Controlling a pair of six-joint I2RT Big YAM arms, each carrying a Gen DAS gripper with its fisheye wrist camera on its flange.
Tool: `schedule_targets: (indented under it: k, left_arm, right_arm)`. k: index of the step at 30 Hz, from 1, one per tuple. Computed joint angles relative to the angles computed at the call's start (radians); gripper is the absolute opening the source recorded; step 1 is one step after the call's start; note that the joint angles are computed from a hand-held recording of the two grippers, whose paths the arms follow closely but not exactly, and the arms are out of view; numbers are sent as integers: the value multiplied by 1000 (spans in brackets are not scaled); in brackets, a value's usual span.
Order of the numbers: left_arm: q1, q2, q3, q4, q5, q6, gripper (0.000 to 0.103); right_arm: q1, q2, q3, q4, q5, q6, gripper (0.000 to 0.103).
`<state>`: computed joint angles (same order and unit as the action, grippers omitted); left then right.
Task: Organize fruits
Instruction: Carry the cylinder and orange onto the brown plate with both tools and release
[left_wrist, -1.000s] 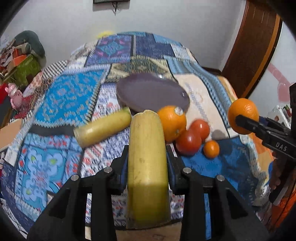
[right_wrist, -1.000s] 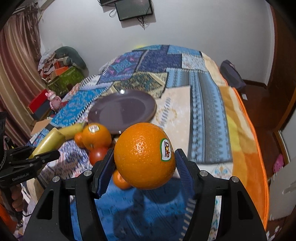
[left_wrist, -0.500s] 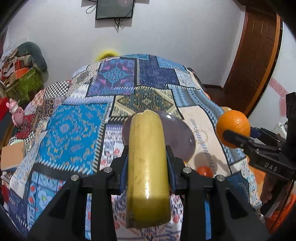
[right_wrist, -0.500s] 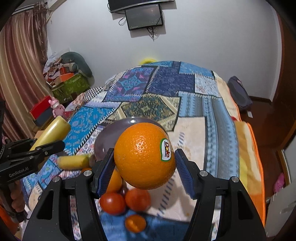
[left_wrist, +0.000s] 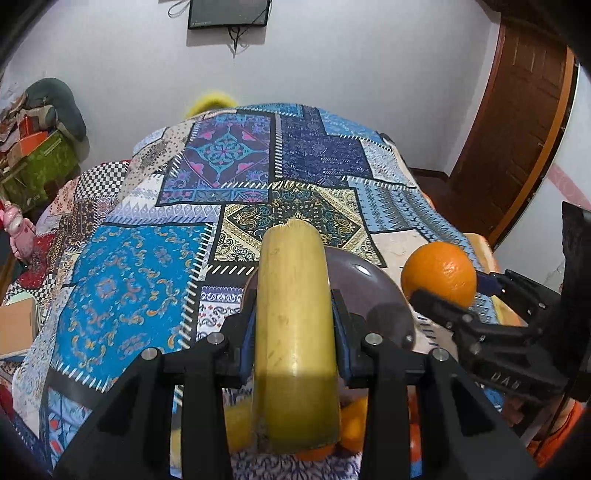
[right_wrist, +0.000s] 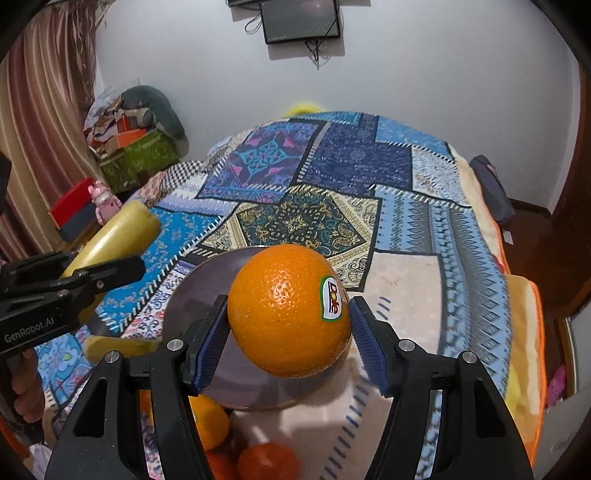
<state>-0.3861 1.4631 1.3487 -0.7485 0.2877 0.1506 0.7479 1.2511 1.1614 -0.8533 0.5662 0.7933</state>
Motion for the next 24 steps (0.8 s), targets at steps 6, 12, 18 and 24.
schedule_targets:
  k: [6,12,18,24]
  left_arm:
    - [-11,103,76,-33,-9,-5,35]
    - [-25,194,143,-67,-34,-4,35]
    - [-38,253,195,-102,-44,-1,35]
    - [-47,290,224,-124,-69,7,35]
  right_arm:
    - [-61,46,1,30,-80,-51,61]
    - [-105,78,8,39,-131,-81,61]
    - [-131,114,29,30,-162,-106,61]
    - [-150,143,42,19,-195,-129,61]
